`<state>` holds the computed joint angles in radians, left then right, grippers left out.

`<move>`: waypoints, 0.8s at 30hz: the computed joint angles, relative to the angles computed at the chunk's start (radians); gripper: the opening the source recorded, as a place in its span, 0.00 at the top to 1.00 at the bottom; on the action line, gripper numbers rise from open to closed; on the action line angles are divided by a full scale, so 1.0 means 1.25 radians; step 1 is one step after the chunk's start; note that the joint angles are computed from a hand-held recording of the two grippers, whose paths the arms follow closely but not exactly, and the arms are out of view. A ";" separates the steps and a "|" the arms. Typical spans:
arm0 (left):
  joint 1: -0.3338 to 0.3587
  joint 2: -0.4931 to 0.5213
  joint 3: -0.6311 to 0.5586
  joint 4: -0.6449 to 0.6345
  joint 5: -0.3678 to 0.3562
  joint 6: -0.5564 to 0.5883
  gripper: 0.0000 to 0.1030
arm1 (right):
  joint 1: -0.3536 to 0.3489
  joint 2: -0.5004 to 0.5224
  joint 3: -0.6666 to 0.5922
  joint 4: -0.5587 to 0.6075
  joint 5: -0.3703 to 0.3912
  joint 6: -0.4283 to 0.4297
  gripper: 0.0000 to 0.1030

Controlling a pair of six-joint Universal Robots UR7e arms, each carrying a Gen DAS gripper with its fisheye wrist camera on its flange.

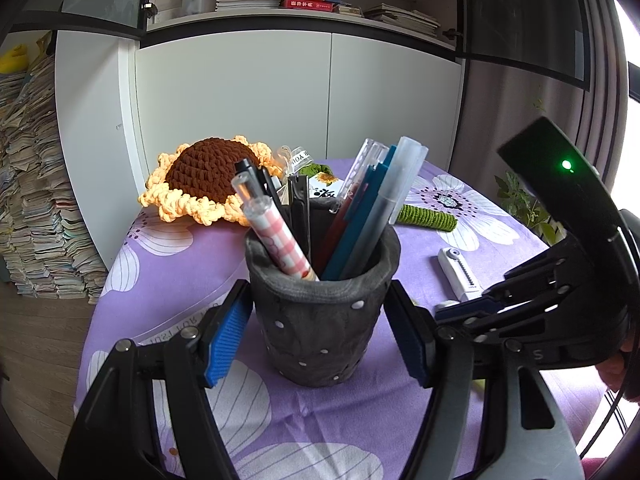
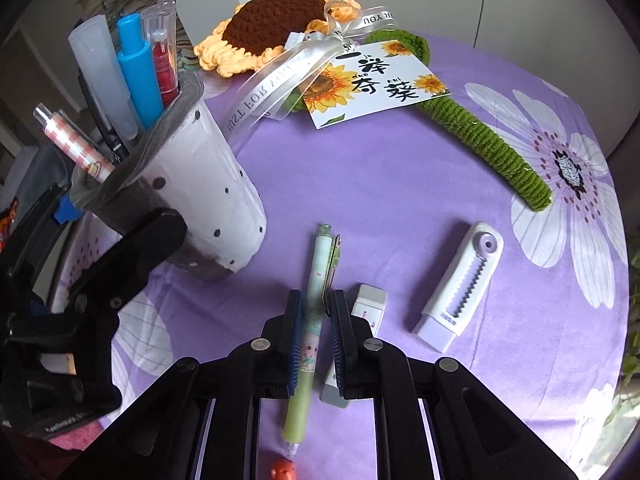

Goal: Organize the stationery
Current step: 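Move the right gripper to the green pen and grasp it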

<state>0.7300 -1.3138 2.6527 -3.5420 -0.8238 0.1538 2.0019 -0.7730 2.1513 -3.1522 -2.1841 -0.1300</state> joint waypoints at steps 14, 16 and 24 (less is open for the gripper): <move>-0.006 -0.002 0.002 -0.001 0.010 0.001 0.25 | -0.020 -0.045 0.021 0.052 -0.028 0.006 0.87; -0.013 0.010 0.007 -0.033 0.022 0.011 0.18 | -0.016 -0.043 0.009 0.066 -0.020 0.027 0.82; -0.004 0.029 -0.003 -0.078 0.035 0.018 0.20 | -0.014 -0.011 -0.046 0.093 -0.042 0.030 0.67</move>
